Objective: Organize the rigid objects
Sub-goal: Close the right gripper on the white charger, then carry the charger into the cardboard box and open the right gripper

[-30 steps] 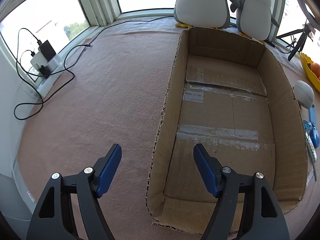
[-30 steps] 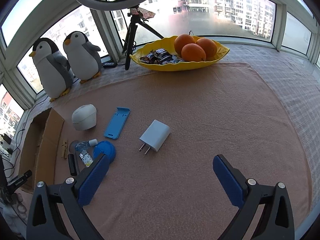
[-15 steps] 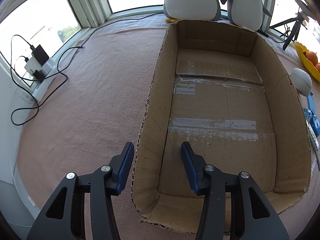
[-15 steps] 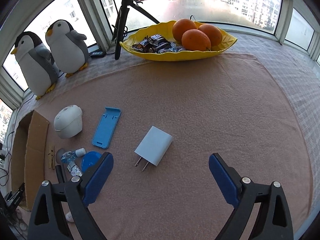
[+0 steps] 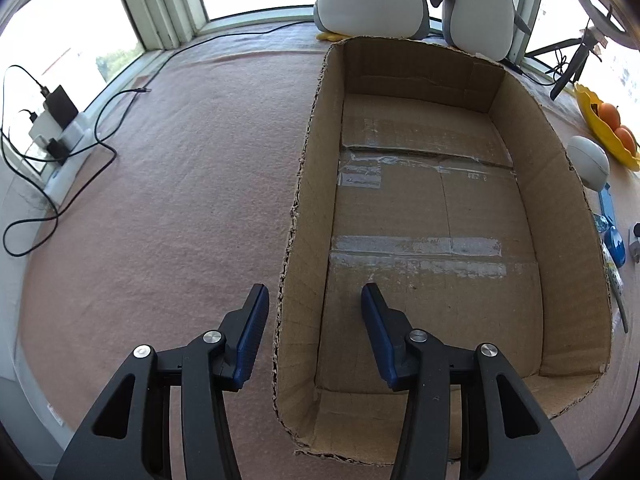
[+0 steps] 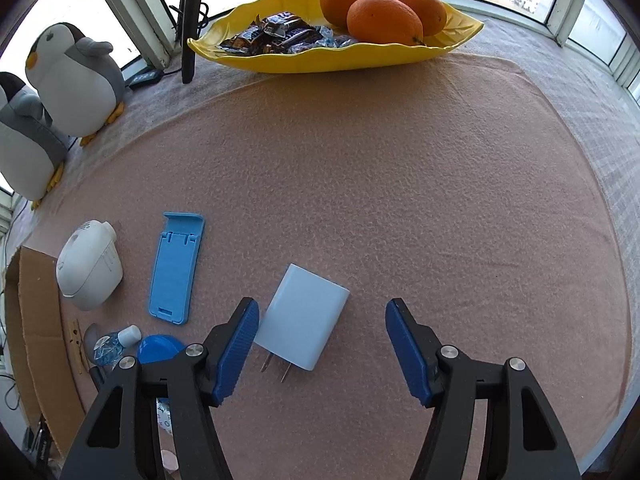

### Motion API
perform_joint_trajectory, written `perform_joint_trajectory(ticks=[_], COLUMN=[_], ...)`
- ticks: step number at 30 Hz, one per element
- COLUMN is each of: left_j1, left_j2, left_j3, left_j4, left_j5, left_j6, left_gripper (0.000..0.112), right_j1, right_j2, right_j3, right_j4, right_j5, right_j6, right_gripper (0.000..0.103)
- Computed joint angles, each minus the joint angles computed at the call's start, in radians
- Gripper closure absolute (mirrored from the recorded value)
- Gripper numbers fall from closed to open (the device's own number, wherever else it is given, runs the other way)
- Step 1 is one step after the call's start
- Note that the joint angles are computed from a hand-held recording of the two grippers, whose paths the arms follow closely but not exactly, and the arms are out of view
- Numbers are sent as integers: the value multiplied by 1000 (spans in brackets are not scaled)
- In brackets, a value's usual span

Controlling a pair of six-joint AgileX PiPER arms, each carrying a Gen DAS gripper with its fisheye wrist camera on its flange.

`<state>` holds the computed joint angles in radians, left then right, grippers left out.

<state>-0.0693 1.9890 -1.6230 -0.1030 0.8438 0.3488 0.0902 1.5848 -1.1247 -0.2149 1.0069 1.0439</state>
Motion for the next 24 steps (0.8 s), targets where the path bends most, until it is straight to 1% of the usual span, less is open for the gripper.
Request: perform_joint_trajectory(ticks=[2,3,5,6,10,14,18,21,24], left_j1=[6,10,19,25,38,48,61,69,72], left_j2=[6,9,15,19,30,32,41,48,51], left_j3=[-8,-12,-20,-26,-41,-41,-51,-62,-67], left_j4=[-18,-27,-48,-60,-96,-124,-156,-172,-181], left_j5=[7,10,19,25,39,40,53,67,75], left_j6=[19,28,52,65,104,140,165,171,178], left_gripper=[65,65,65,65,65,65,65,65,65], right_j1=[2,4,0,0,36,60,128,202,268], right_j2=[20,37,61,69,88,54,-13,-53,-64], right_j3=[-16,-30,-47,-53,-62,-22,14,3,-50], right_j4=[-5,-5,16,23,-25,-38,-72,-97,-111], right_j5=[8,15,19,22,44,28,35,60,77], right_j6=[3,2,-21,-28,-9,43,125,172,195], right_gripper=[42,48,57,63,71,71,71,71,71])
